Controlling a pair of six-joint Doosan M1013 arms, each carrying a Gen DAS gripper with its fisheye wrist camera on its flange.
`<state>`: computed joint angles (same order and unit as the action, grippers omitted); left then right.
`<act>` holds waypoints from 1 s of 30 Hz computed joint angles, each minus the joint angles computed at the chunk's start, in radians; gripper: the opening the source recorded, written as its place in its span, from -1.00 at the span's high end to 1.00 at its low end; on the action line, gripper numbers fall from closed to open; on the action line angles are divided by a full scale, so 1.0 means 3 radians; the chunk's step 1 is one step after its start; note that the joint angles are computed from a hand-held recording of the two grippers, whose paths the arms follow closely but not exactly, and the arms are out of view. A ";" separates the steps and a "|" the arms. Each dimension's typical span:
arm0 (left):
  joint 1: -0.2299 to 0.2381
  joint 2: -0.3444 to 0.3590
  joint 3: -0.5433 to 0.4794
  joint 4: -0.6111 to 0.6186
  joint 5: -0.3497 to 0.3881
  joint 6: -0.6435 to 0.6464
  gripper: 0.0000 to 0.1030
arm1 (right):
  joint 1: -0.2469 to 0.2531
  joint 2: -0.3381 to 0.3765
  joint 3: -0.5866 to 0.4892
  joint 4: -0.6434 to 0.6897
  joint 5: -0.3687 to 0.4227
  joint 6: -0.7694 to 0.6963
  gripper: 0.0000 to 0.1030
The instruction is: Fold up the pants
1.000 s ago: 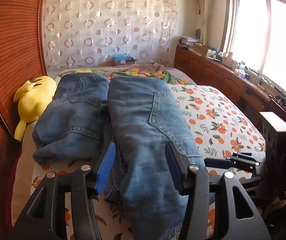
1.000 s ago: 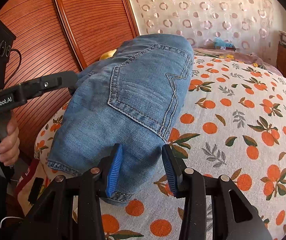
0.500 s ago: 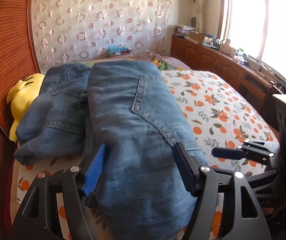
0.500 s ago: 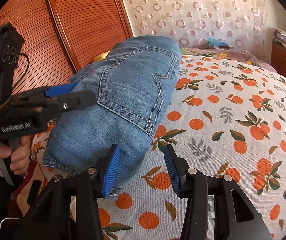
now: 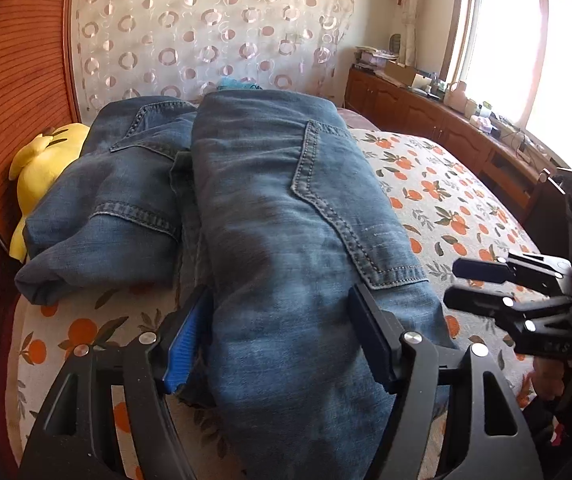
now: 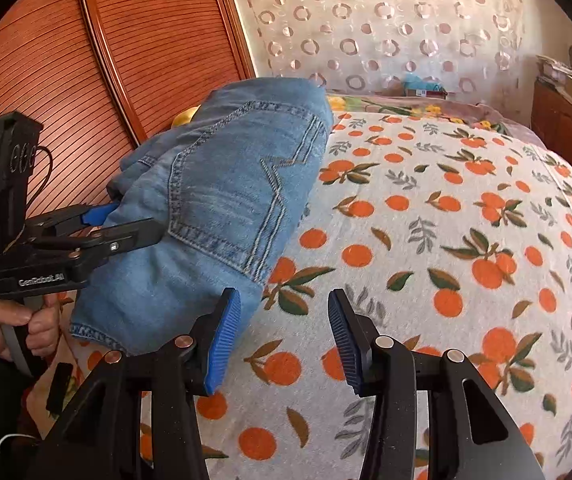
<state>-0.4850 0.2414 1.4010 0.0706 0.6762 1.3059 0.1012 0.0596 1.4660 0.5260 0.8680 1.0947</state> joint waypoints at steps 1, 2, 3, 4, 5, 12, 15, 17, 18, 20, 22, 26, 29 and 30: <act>0.0005 -0.0014 0.0010 0.0024 0.0000 -0.0038 -0.37 | -0.0014 0.0015 -0.0037 -0.0008 0.0020 -0.0018 0.08; 0.0000 -0.0027 0.0020 0.0135 0.0006 -0.0134 -0.37 | -0.0021 0.0028 -0.0068 -0.0023 0.0031 -0.0028 0.06; -0.0004 -0.0033 0.0025 0.0231 0.0023 -0.0204 -0.39 | -0.0023 0.0053 -0.0117 -0.0048 0.0043 -0.0031 0.03; -0.0005 -0.0038 0.0032 0.0314 0.0044 -0.0264 -0.41 | -0.0028 0.0078 -0.0166 -0.0049 0.0059 -0.0049 -0.01; 0.0010 -0.0038 0.0038 0.0309 0.0052 -0.0269 -0.45 | -0.0036 0.0104 -0.0210 -0.0030 0.0077 -0.0090 -0.04; 0.0182 0.0023 0.0051 -0.0395 0.0006 0.0121 -0.60 | -0.0014 0.0392 -0.0665 -0.0034 0.0204 -0.0298 -0.19; 0.0234 0.0055 0.0039 -0.0606 0.0011 0.0251 -0.67 | 0.0004 0.0559 -0.0891 -0.0035 0.0280 -0.0360 -0.23; 0.0282 0.0077 0.0032 -0.0851 0.0040 0.0363 -0.67 | 0.0004 0.0676 -0.1042 -0.0029 0.0347 -0.0383 -0.26; 0.0294 0.0080 0.0034 -0.0927 0.0052 0.0378 -0.67 | 0.0005 0.0732 -0.1115 -0.0026 0.0385 -0.0385 -0.27; 0.0300 0.0082 0.0039 -0.0970 0.0061 0.0384 -0.67 | 0.0020 0.0849 -0.1268 -0.0058 0.0461 -0.0359 -0.37; 0.0291 0.0081 0.0042 -0.0949 0.0070 0.0392 -0.66 | 0.0041 0.0955 -0.1401 -0.0103 0.0523 -0.0319 -0.42; 0.0298 0.0086 0.0027 -0.1031 0.0122 0.0465 -0.53 | 0.0008 0.1152 -0.1634 0.0042 0.0745 -0.0294 -0.61; 0.0295 0.0091 0.0014 -0.1049 0.0156 0.0475 -0.46 | -0.0010 0.1325 -0.1848 0.0159 0.0966 -0.0220 -0.64; 0.0290 0.0096 -0.0003 -0.1069 0.0167 0.0481 -0.35 | -0.0009 0.1362 -0.1883 0.0185 0.1012 -0.0224 -0.64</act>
<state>-0.3980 0.2703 1.4001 -0.2502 0.7263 1.4502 0.0984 0.4682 0.9010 0.5814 1.1715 1.0275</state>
